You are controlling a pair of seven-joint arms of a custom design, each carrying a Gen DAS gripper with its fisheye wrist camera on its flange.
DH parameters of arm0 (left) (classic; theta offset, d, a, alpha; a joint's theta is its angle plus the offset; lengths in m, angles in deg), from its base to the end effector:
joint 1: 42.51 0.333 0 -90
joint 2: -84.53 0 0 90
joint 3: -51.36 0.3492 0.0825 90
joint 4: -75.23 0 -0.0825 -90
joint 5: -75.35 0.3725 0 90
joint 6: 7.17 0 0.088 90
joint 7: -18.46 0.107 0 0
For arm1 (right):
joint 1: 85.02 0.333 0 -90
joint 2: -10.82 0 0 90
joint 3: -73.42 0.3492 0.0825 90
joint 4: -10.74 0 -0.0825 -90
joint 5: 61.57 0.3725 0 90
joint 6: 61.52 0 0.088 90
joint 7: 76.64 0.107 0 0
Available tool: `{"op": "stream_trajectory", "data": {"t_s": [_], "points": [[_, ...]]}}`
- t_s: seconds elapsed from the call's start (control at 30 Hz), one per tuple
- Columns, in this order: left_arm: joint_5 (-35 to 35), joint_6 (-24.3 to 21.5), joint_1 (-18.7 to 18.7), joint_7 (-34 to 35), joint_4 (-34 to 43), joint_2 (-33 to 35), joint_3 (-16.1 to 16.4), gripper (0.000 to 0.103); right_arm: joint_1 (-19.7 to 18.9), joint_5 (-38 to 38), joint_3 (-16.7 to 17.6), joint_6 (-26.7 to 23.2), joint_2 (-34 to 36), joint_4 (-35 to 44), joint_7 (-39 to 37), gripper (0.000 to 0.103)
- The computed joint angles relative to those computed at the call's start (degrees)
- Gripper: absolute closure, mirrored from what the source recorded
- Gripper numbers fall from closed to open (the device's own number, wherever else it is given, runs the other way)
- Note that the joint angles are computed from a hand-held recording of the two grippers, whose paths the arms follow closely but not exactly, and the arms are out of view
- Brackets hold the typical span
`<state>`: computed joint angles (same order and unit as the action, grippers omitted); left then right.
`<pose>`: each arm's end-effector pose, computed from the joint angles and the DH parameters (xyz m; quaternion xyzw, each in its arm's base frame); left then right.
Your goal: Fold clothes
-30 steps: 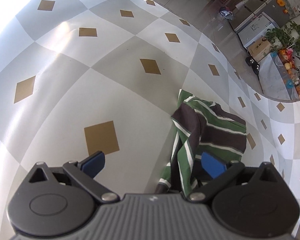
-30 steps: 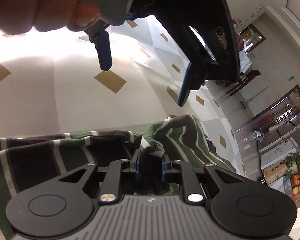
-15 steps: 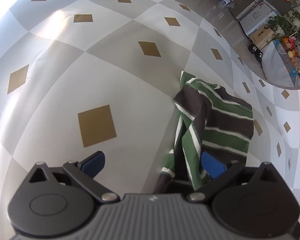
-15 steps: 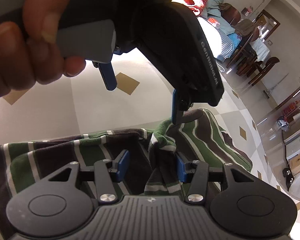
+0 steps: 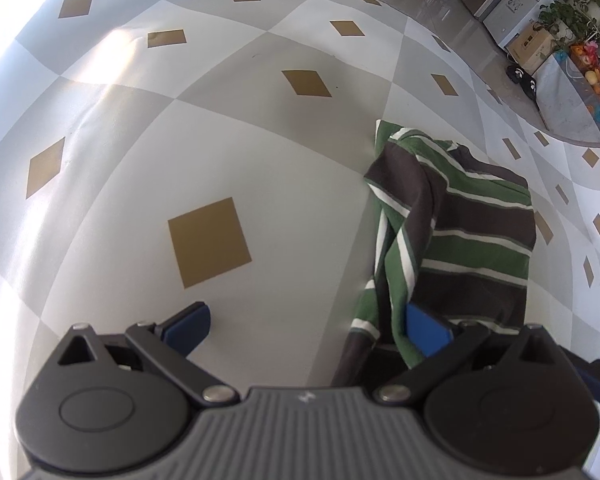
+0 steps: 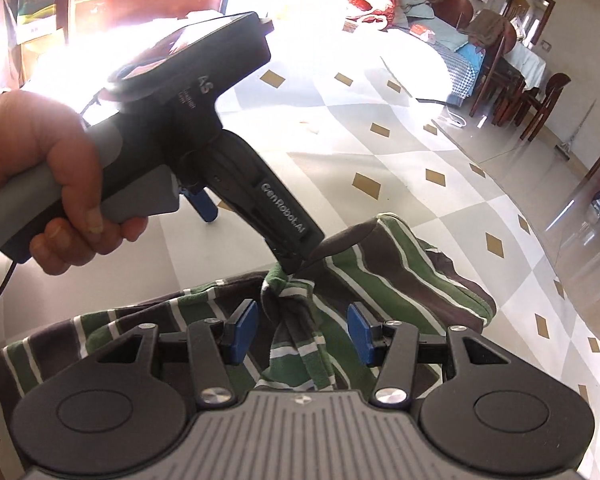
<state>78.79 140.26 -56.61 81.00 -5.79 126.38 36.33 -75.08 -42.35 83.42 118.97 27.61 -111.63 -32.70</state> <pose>0.7026 -0.3301 0.3576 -0.6989 0.6769 -0.2306 0.0106 0.5938 0.1763 0.3912 -0.8643 0.3561 -0.2515 0.2508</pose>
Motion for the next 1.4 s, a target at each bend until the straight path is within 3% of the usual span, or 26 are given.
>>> {"op": "stream_trajectory", "data": {"t_s": [0.13,0.47,0.7,0.97,1.1,1.23,1.4], "points": [[-0.5,0.5,0.7,0.7,-1.1,-0.6,-0.6,0.0,1.9,0.3,-3.2,0.1,0.4,1.8,3.8,0.055],[1.9,0.2,-0.8,1.2,-1.7,-1.1,0.8,0.0,13.6,-6.1,-17.9,-2.2,5.0,8.8,25.4,0.055],[3.4,0.0,-1.4,0.8,-1.7,-1.1,1.2,0.0,10.8,-7.1,-14.7,-2.7,11.2,16.8,31.6,0.055],[3.8,-0.4,-1.6,0.5,-1.7,-1.2,1.2,0.0,11.7,-9.9,-15.3,-4.4,18.0,25.1,33.2,0.055],[3.4,-0.6,-1.3,1.0,-1.9,-1.3,0.7,0.0,13.1,-11.6,-17.3,-5.7,20.3,27.8,34.3,0.056],[2.8,-0.3,-0.9,1.4,-2.3,-1.5,0.4,0.0,14.5,-13.6,-19.4,-8.2,22.3,30.2,36.1,0.07],[2.7,-0.8,-1.2,1.0,-2.0,-1.5,0.7,0.0,12.9,-14.3,-17.7,-8.9,22.9,30.6,36.4,0.093]]}}
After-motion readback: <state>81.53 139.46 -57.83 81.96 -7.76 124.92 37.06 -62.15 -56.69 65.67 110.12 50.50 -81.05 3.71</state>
